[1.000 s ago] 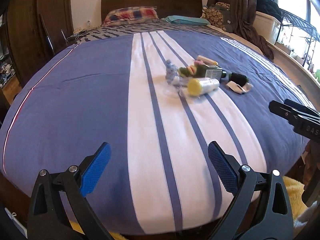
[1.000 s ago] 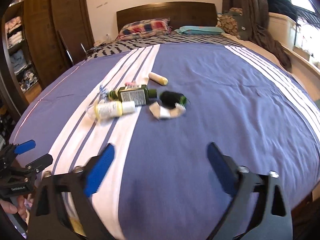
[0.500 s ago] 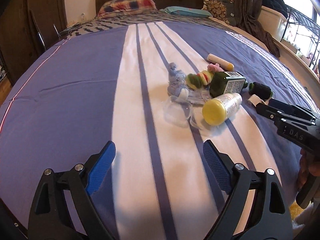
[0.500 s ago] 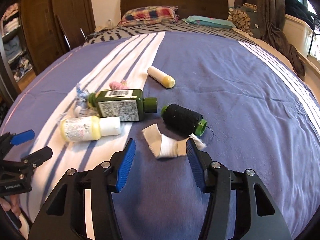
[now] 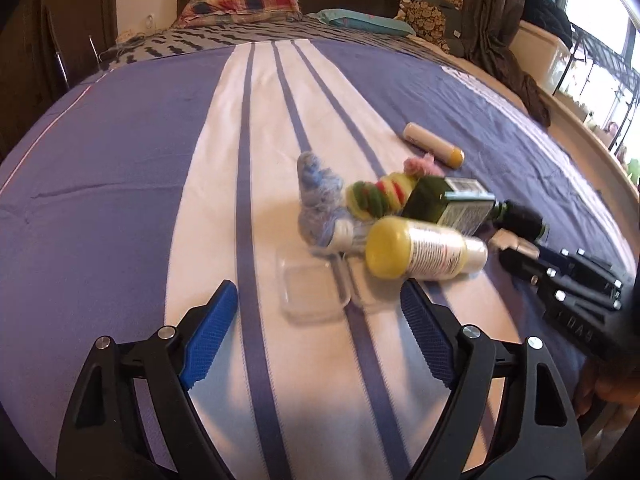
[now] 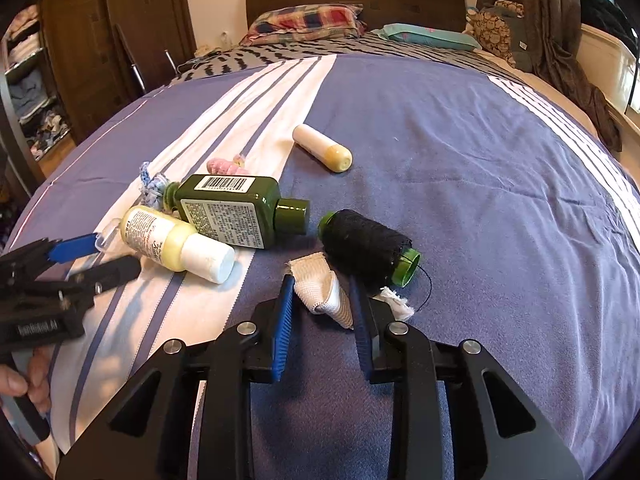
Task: Collect trash
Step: 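Grasp the clear plastic case with the left tool while the right tool grasps the white tissue, then lower the case and tissue into the bin and open both tools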
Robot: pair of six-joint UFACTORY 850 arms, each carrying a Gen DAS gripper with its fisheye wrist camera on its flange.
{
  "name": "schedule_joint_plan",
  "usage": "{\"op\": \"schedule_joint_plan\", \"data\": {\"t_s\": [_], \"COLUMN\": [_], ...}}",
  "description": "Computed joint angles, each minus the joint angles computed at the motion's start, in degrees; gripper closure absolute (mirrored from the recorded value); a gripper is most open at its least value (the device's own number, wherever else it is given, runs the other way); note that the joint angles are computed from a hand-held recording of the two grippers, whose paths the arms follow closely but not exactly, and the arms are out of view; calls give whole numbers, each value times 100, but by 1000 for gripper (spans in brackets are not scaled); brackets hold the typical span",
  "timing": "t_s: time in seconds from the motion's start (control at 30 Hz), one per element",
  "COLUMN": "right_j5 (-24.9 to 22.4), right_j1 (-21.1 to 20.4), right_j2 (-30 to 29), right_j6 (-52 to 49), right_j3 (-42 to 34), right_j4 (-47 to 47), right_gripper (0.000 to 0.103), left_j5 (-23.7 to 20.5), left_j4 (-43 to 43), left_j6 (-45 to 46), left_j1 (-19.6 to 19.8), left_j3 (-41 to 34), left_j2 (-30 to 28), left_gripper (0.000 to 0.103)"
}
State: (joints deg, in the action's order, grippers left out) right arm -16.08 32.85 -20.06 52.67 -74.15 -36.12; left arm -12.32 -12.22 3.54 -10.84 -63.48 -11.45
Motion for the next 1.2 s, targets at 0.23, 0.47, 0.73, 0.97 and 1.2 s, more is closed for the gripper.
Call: {"op": "schedule_joint_plan", "data": {"t_s": [0.23, 0.47, 0.73, 0.97, 1.2], "right_j5": [133, 130, 58, 37, -35], "right_j1": [-46, -42, 127, 288, 519], "right_j2": [40, 45, 281, 806, 1373], "right_j6": [-148, -8, 921, 1781, 2413], "right_j3": [67, 75, 342, 907, 1394], "right_j4": [184, 8, -1018, -1690, -2142], "right_gripper": [75, 77, 79, 79, 79], "left_j5": [-138, -111, 37, 90, 94], "left_j4": [927, 1478, 1855, 2494, 3124], "left_j6": [-833, -1247, -1543, -2182, -2997], "left_j1": [-28, -66, -157, -281, -462], "left_j3": [-250, -148, 247, 798, 1473], "left_j2": [-238, -130, 197, 752, 1634], "left_gripper": [37, 66, 67, 67, 67]}}
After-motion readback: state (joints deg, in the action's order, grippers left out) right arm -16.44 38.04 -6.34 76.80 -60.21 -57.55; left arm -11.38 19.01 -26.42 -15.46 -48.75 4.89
